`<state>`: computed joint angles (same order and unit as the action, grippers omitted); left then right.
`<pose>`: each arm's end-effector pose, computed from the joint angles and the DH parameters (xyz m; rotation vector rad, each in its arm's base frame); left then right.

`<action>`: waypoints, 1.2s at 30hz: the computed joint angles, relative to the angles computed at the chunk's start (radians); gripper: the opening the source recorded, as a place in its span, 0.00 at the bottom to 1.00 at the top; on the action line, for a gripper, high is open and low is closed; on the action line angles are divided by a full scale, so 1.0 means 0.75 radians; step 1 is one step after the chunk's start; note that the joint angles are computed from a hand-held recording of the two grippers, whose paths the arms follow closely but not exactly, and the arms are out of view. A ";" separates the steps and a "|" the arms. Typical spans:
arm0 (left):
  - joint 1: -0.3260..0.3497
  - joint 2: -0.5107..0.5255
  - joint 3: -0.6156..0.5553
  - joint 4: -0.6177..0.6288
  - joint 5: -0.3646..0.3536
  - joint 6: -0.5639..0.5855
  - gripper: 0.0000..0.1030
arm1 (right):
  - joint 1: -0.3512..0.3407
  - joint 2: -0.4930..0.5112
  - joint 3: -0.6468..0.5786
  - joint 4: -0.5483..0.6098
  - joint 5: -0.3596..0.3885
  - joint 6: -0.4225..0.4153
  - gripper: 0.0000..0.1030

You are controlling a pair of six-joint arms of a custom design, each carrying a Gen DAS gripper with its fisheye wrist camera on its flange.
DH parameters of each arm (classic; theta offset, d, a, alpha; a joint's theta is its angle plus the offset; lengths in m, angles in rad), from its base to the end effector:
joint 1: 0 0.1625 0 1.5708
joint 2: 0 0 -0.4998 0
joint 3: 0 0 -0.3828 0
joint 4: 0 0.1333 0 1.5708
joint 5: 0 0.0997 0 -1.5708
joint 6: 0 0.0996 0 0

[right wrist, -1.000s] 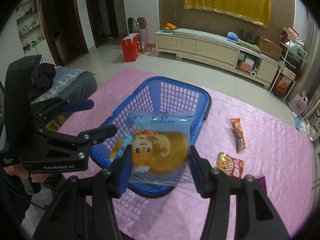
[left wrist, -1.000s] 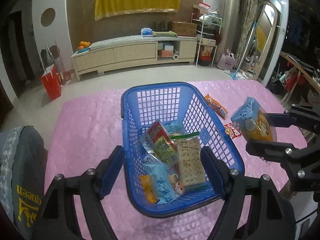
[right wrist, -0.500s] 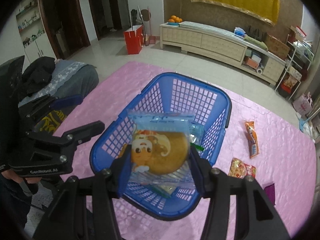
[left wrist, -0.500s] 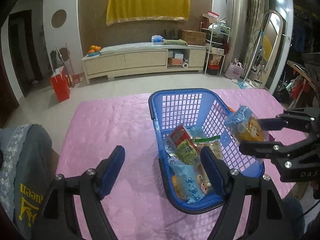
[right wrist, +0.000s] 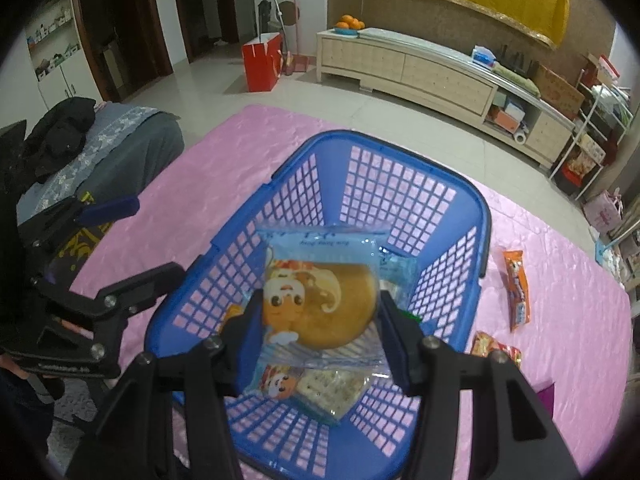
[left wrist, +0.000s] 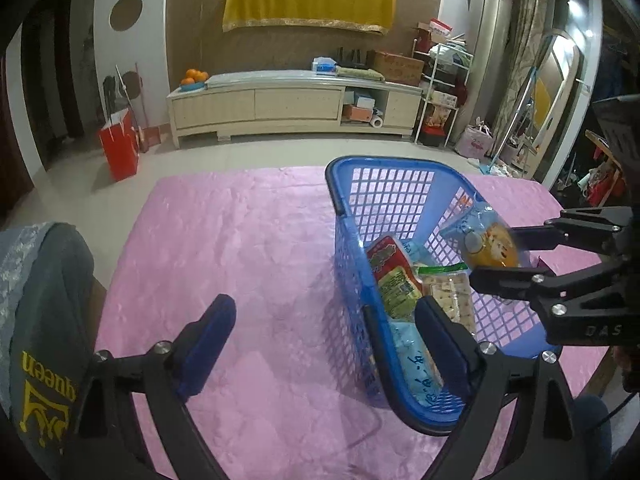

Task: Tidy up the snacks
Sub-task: 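Lower the round cake packet into the blue basket and open the right gripper, then move both grippers back over the remaining snacks on the table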

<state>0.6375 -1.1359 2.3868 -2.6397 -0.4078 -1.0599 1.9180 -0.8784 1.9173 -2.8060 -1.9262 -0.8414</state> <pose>-0.2052 -0.4317 0.1955 -0.0073 2.1482 -1.0772 0.3069 -0.5581 0.1452 1.4977 -2.3030 0.1416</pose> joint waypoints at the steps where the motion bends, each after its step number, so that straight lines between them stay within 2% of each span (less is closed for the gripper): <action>1: 0.004 -0.001 0.003 -0.007 -0.004 0.008 0.87 | 0.003 0.009 -0.001 -0.011 -0.007 -0.009 0.58; 2: 0.007 -0.002 0.002 0.008 -0.005 0.000 0.87 | 0.006 0.021 0.005 -0.046 -0.018 -0.040 0.63; 3: 0.008 -0.005 0.002 0.022 -0.004 -0.009 0.87 | 0.008 0.030 0.015 -0.091 -0.030 -0.069 0.82; 4: 0.008 -0.007 0.003 0.025 -0.007 -0.010 0.87 | 0.008 0.038 0.033 -0.161 -0.037 -0.108 0.96; 5: 0.007 -0.011 0.005 0.021 -0.014 -0.007 0.87 | 0.005 0.040 0.042 -0.197 -0.034 -0.125 0.99; 10: -0.012 -0.017 -0.010 0.092 -0.011 -0.039 0.87 | -0.016 -0.008 0.049 -0.163 -0.013 -0.083 0.99; 16: -0.057 -0.006 -0.062 0.210 -0.020 -0.108 0.87 | -0.035 -0.130 0.062 -0.079 0.037 -0.047 0.99; 26: -0.201 0.048 -0.207 0.450 -0.012 -0.251 0.87 | -0.070 -0.356 0.101 -0.020 0.108 -0.083 0.99; 31: -0.233 0.118 -0.290 0.454 -0.027 -0.233 0.87 | -0.120 -0.440 0.094 -0.001 0.152 -0.073 0.99; 36: -0.237 0.200 -0.356 0.336 -0.052 -0.147 0.87 | -0.168 -0.498 0.087 0.012 0.172 -0.089 0.99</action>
